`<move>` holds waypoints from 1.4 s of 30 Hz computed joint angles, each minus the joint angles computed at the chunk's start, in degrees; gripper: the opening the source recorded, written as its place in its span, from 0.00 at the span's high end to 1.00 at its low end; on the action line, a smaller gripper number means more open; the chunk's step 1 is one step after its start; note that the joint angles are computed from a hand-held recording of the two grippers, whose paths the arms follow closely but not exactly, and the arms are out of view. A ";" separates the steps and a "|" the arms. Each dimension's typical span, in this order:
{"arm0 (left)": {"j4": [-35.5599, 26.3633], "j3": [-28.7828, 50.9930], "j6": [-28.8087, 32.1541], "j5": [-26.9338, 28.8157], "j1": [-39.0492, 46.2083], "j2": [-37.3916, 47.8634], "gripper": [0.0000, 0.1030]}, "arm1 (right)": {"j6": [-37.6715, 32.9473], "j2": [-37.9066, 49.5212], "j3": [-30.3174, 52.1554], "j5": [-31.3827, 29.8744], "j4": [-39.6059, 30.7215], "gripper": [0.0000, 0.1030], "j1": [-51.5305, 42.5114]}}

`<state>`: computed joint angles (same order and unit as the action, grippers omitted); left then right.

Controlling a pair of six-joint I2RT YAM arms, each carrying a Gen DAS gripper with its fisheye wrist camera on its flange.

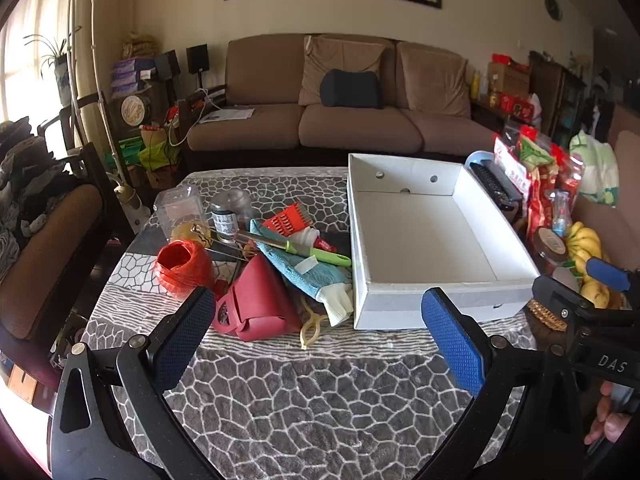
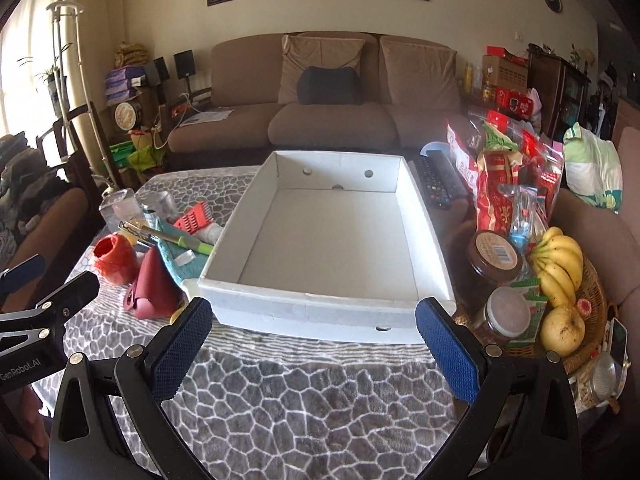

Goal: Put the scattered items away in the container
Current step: 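Move the right tool toward the red leather handbag, then close the right gripper on the red handbag and lift it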

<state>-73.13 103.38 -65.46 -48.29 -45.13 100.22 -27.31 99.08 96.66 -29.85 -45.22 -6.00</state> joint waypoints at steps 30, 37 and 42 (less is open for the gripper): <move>37.92 -57.81 21.56 21.09 26.73 -28.30 0.07 | 11.50 -3.28 -26.19 6.43 24.00 0.04 29.66; 50.06 -59.14 26.13 33.11 34.91 -21.38 0.10 | 6.44 4.63 -22.55 5.83 24.91 0.07 31.05; 56.36 -59.98 25.95 43.66 40.67 -16.82 0.28 | 5.85 9.92 -18.02 4.25 23.41 0.11 30.51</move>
